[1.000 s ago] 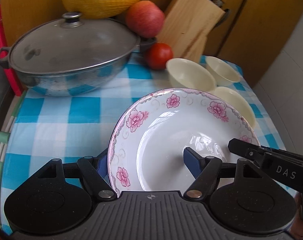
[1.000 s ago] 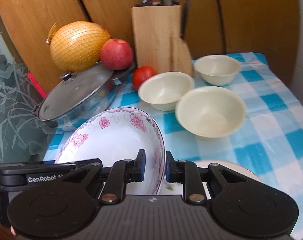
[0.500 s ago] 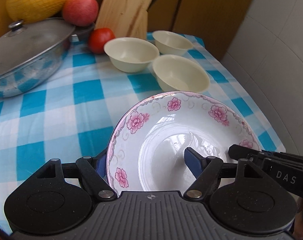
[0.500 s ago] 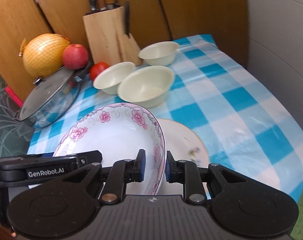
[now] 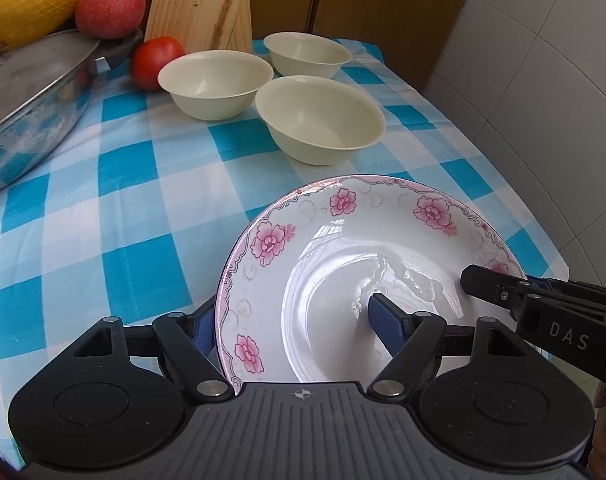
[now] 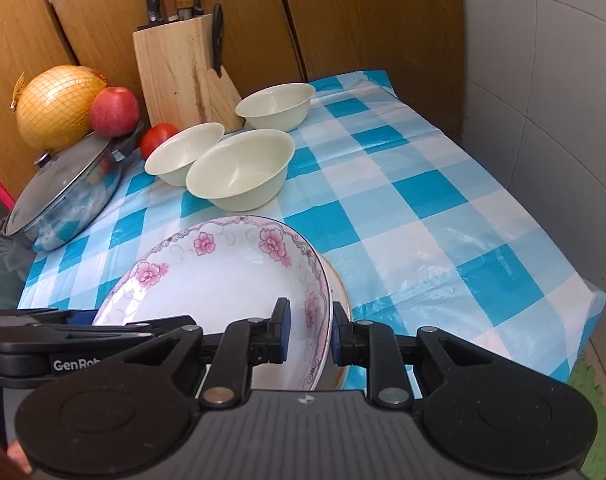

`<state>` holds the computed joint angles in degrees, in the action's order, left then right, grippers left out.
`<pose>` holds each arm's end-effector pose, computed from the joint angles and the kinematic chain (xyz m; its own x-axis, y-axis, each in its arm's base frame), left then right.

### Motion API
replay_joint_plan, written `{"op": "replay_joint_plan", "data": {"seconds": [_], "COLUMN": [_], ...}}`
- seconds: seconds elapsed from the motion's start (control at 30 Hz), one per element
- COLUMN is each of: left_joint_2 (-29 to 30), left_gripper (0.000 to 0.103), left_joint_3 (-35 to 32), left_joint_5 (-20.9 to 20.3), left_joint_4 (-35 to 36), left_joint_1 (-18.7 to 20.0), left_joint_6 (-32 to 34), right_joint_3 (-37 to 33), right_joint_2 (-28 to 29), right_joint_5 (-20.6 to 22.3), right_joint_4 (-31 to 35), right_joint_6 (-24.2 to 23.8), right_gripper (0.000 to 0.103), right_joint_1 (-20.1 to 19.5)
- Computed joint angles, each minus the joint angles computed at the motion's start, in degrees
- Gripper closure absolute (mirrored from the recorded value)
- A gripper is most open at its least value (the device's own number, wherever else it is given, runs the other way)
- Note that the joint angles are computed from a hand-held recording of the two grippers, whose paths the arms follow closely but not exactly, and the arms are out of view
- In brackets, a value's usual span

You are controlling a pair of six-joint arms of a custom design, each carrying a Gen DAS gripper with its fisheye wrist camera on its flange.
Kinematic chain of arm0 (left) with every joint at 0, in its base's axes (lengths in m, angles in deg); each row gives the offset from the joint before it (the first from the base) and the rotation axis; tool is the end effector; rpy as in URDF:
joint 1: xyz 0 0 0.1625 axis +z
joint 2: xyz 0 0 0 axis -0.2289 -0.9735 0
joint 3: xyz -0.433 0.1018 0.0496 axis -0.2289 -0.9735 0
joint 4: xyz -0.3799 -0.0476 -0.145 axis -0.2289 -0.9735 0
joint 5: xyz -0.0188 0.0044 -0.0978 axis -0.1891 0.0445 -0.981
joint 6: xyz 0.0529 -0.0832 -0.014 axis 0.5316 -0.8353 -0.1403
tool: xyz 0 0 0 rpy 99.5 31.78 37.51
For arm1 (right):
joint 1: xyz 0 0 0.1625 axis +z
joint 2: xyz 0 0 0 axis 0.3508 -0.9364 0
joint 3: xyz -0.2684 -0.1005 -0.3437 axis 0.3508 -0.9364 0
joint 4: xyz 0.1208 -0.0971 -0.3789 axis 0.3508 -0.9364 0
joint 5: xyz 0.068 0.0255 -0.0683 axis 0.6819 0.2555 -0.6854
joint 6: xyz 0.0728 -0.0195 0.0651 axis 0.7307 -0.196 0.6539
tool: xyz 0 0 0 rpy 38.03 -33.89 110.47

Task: Organize plates and bowls
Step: 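Open the left tool to release the deep dish on the stack, then move both tools down to the rim of the nearest cream bowl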

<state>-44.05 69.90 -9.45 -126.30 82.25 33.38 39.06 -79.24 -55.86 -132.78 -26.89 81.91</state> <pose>-0.0623 -0.6916 0.1807 -0.7830 0.2368 -0.5752 0.4616 0.8411 -0.2820 0.2342 -0.6721 0.0286 -0.8946 0.0377 0.4452 -0.2443 0.7931 -0.5580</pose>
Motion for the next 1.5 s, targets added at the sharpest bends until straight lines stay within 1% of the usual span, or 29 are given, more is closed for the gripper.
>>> {"op": "replay_joint_plan", "data": {"seconds": [0.07, 0.1, 0.17, 0.47, 0.67, 0.83, 0.93, 1.07, 1.17, 1.33, 1.5], "left_joint_2": [0.0, 0.0, 0.0, 0.3, 0.6, 1.8, 3.0, 4.4, 5.4, 7.3, 8.6], "left_gripper": [0.025, 0.027, 0.026, 0.022, 0.021, 0.02, 0.019, 0.019, 0.019, 0.018, 0.018], "left_joint_3": [0.1, 0.3, 0.5, -1.2, -3.0, -6.0, -8.1, -10.6, -12.1, -15.2, -18.6], "left_joint_5": [-0.1, -0.3, 0.2, 1.2, 1.7, 1.5, 1.8, 2.1, 2.5, 2.8, 0.5], "left_joint_4": [-0.5, -1.2, -2.5, -3.1, -3.2, -2.7, -2.1, -1.2, -1.0, 0.1, 3.1], "left_joint_1": [-0.1, -0.2, -0.5, 0.1, 0.5, 0.7, 0.8, 1.0, 1.2, 1.5, 2.4], "left_joint_6": [0.7, 1.4, 2.3, 1.0, -0.5, -2.0, -3.2, -4.3, -4.8, -5.7, -9.4], "right_joint_3": [-0.6, -0.6, -0.6, -2.8, -3.9, -7.9, -11.1, -16.1, -18.9, -23.3, -27.4], "right_joint_2": [0.7, 1.0, 1.0, 1.3, 1.6, 3.1, 4.4, 6.6, 7.8, 9.5, 11.1], "right_joint_5": [-1.9, -2.2, -2.0, -1.3, -0.6, 0.0, 0.4, -0.2, -0.2, 1.0, 1.7], "right_joint_4": [-1.5, -3.3, -4.6, -1.7, -3.0, -2.2, -0.6, 2.3, 4.1, 7.5, 11.0], "right_joint_6": [-1.4, -2.7, -3.4, -0.6, -0.7, -1.8, -2.6, -3.4, -3.0, -2.3, -1.6], "right_gripper": [0.083, 0.082, 0.082, 0.082, 0.082, 0.082, 0.082, 0.082, 0.082, 0.082, 0.082], "right_joint_1": [0.3, 0.3, 0.3, -0.8, -0.9, -0.5, -0.3, -0.2, -0.5, -1.1, -1.7]}}
